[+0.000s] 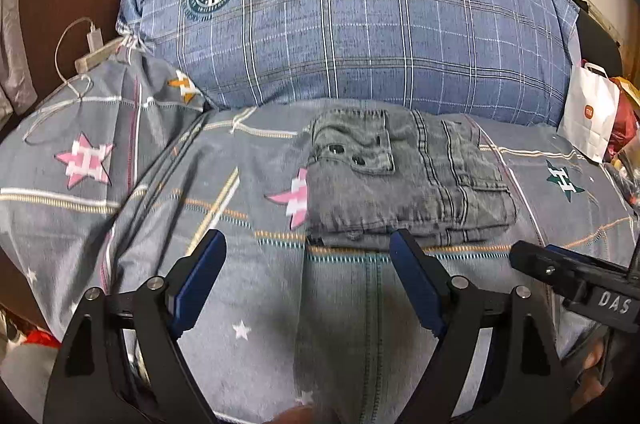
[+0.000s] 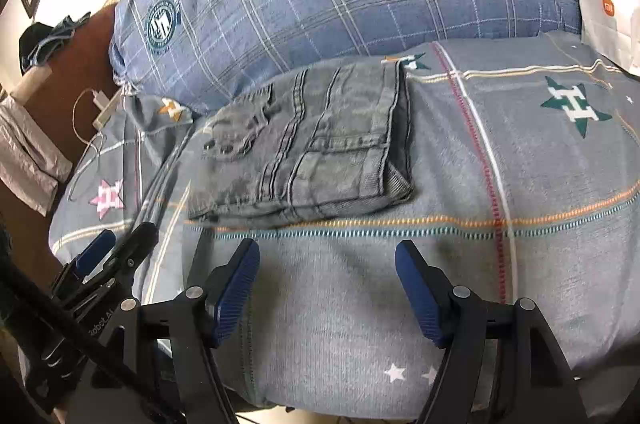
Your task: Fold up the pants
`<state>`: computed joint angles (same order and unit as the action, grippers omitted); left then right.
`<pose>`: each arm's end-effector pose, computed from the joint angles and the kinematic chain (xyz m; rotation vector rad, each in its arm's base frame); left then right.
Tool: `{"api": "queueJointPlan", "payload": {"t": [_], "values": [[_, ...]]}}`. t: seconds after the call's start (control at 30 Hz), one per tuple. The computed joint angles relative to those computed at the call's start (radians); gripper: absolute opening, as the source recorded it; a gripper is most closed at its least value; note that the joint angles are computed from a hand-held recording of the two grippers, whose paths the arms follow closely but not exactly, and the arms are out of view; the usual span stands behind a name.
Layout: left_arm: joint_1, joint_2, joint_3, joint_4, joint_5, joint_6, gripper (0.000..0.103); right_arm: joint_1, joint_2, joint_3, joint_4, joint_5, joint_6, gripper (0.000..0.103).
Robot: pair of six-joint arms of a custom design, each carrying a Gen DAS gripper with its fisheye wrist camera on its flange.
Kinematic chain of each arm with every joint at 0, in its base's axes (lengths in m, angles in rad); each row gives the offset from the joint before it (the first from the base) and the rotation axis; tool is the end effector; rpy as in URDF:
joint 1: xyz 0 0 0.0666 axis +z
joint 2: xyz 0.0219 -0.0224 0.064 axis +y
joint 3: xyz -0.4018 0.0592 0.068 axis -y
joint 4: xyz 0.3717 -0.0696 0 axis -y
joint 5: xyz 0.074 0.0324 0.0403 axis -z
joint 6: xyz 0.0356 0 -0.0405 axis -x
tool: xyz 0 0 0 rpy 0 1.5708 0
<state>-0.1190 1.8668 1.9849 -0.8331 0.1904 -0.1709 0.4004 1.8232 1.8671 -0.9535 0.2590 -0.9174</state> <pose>0.6499 -0.0849 0.4673 0.4267 2.2370 -0.1903 0.5801 0.2352 0.4333 0.7334 2.3444 0.2630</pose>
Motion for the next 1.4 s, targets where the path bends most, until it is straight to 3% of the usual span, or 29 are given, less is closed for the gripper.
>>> {"api": "queueJointPlan", "payload": {"t": [0.33, 0.63, 1.4], "values": [[-0.008, -0.009, -0.027, -0.009, -0.003, -0.009, 0.084, 0.033, 0.053, 0.086, -0.066, 0.093, 0.057, 0.072], [-0.006, 0.020, -0.001, -0.040, -0.037, 0.027, 0.084, 0.049, 0.091, 0.159, -0.125, 0.175, 0.099, 0.072], [-0.011, -0.015, -0.061, 0.051, -0.060, 0.004, 0.084, 0.057, 0.111, 0.191, -0.145, 0.193, 0.125, 0.072]]}}
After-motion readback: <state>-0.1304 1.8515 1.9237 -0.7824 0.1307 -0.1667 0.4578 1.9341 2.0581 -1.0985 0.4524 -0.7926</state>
